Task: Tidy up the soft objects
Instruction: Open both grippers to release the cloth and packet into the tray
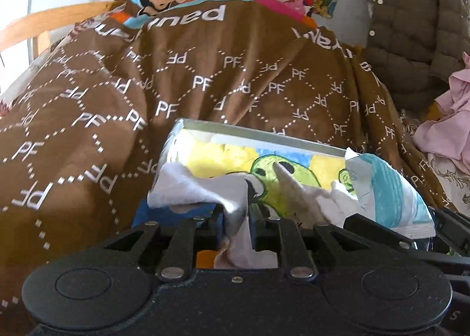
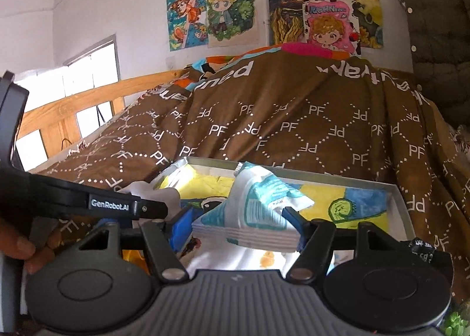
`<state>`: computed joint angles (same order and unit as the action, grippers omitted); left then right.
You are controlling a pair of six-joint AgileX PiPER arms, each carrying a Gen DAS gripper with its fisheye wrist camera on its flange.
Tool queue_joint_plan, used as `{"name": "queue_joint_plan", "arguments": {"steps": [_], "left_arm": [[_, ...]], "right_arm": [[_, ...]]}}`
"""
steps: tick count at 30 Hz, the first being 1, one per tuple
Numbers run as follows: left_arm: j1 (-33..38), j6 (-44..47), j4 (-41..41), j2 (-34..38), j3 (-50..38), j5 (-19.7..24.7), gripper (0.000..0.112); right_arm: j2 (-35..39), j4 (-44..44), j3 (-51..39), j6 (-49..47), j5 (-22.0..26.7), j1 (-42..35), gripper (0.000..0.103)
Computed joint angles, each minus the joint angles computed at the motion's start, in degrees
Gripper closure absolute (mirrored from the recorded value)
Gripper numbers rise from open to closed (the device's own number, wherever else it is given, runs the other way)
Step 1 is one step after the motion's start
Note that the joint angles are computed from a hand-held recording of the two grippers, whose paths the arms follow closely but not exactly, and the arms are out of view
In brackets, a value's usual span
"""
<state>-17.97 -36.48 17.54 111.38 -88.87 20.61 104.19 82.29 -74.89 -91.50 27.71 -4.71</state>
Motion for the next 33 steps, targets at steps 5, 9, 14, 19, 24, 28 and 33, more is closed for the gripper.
{"name": "queue_joint_plan", "arguments": {"steps": [5,9,14,19,24,28,33], "left_arm": [[0.8,2.6,-2.7,-1.6,1.6,0.6,0.081],[1.4,3.7,-5.0,-2.2,1.8,2.0,0.066],[1.1,0.3,-1.5,-3.4,2.3,2.6,0.051],[0.4,-2.4,1.0,-4.9,2.4,3.6,0.044],[-0.2,-3.9,2.9,-6.2,2.4,4.6,0.041],[-0.8,-5.3,4.6,-7.7,3.0,5.5,0.035],[-1.8,-8.9,7.9,-10.1,4.3,6.3,0.029]], "right_arm": [[0.1,-0.8,0.3,-0.2,-0.3,0.7,0.026],[0.2,-1.2,0.1,-0.2,0.4,0.7,0.019],[-0.2,-1.4,0.1,0.1,1.4,0.2,0.014],[-1.1,0.2,0.3,-1.4,5.3,-1.1,0.011],[-2.0,-0.3,0.4,-2.1,6.6,-1.3,0.009],[-2.6,-0.3,0.6,-1.7,7.2,-1.5,0.007],[-4.0,0.8,1.3,-2.5,8.1,-2.4,0.004]]}}
